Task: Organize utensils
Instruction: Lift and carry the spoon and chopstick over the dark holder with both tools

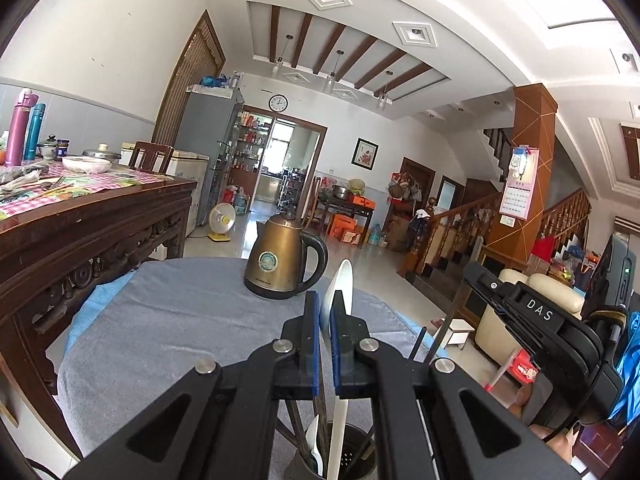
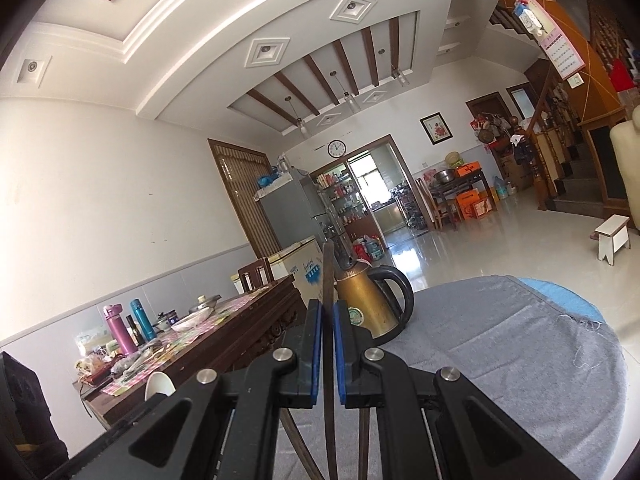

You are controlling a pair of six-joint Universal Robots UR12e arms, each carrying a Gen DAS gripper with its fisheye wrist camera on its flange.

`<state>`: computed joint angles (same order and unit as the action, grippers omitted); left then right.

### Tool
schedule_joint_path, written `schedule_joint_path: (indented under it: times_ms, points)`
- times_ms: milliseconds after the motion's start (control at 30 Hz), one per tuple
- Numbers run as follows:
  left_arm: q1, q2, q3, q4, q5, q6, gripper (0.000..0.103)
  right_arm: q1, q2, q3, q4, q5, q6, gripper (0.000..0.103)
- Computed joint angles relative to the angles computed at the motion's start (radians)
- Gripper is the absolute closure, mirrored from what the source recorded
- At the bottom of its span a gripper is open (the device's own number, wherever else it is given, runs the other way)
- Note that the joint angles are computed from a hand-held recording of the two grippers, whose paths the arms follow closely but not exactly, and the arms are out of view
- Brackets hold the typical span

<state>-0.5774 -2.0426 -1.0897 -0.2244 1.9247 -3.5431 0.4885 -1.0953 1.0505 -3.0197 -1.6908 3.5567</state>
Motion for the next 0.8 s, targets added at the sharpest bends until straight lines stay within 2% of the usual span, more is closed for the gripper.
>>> schedule_joint_path:
  times_ms: [433, 600, 800]
  points:
    - [-0.005, -0.019, 0.013, -0.012, -0.019, 0.012, 0.098, 0.008, -0.025, 0.062, 0.021, 0.020, -0.091, 0.096]
    - [-0.001, -0.029, 0.014, 0.004, -0.056, 0.022, 0.098, 0.006, -0.044, 0.094, 0.025, 0.028, -0.105, 0.096]
    - [0.009, -0.034, -0.018, 0.147, -0.110, 0.000, 0.098, 0.001, -0.051, 0.105, 0.040, 0.046, -0.101, 0.096]
